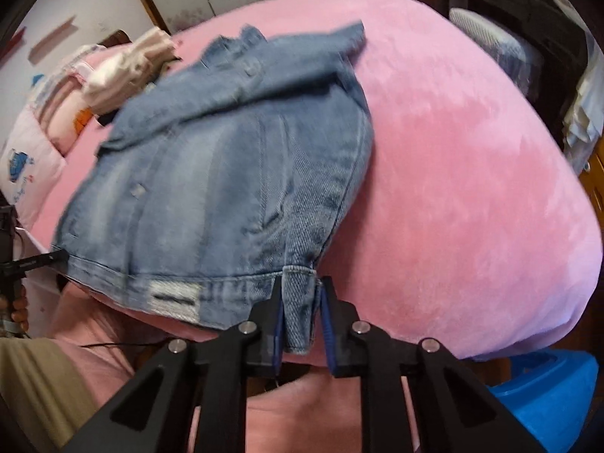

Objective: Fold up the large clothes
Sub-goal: 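Grasp the jacket hem with the left gripper while the right gripper grasps it too, then lift the hem with both grippers and fold it over toward the collar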

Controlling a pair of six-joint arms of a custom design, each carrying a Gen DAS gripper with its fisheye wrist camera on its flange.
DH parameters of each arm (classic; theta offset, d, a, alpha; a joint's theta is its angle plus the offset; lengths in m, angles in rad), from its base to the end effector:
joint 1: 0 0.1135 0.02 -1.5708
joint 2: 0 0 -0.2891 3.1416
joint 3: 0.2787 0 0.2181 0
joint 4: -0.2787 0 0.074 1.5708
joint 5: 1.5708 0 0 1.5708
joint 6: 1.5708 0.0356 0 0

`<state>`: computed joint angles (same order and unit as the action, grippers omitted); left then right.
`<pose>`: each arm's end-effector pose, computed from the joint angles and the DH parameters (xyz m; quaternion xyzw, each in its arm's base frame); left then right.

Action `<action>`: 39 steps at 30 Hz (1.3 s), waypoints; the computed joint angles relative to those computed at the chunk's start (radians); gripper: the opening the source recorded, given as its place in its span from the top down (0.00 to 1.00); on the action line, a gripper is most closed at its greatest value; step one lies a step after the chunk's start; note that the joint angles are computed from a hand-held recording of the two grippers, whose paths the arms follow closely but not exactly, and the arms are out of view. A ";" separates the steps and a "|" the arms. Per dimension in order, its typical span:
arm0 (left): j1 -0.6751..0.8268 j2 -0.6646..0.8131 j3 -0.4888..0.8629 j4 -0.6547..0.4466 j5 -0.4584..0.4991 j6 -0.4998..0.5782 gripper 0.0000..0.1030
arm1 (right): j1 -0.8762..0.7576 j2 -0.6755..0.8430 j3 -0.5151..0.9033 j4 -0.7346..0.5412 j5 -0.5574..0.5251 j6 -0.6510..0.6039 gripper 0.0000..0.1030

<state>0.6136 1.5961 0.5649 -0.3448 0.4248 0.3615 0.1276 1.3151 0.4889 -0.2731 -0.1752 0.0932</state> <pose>0.1778 0.1073 0.1490 -0.1020 0.9678 -0.1408 0.1823 0.1804 0.0294 0.1825 -0.0371 0.9681 0.1102 0.2219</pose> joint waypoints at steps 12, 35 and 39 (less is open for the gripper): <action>0.057 -0.041 0.339 -0.273 0.323 -0.119 0.90 | 0.052 0.060 0.405 -0.142 0.011 0.153 0.85; -0.115 0.568 1.135 -0.209 0.260 -0.549 0.89 | 0.059 0.771 1.341 -0.339 0.212 0.181 0.85; -0.183 0.759 1.448 -0.315 0.161 -0.627 0.89 | 0.027 0.934 1.527 -0.382 0.182 0.185 0.85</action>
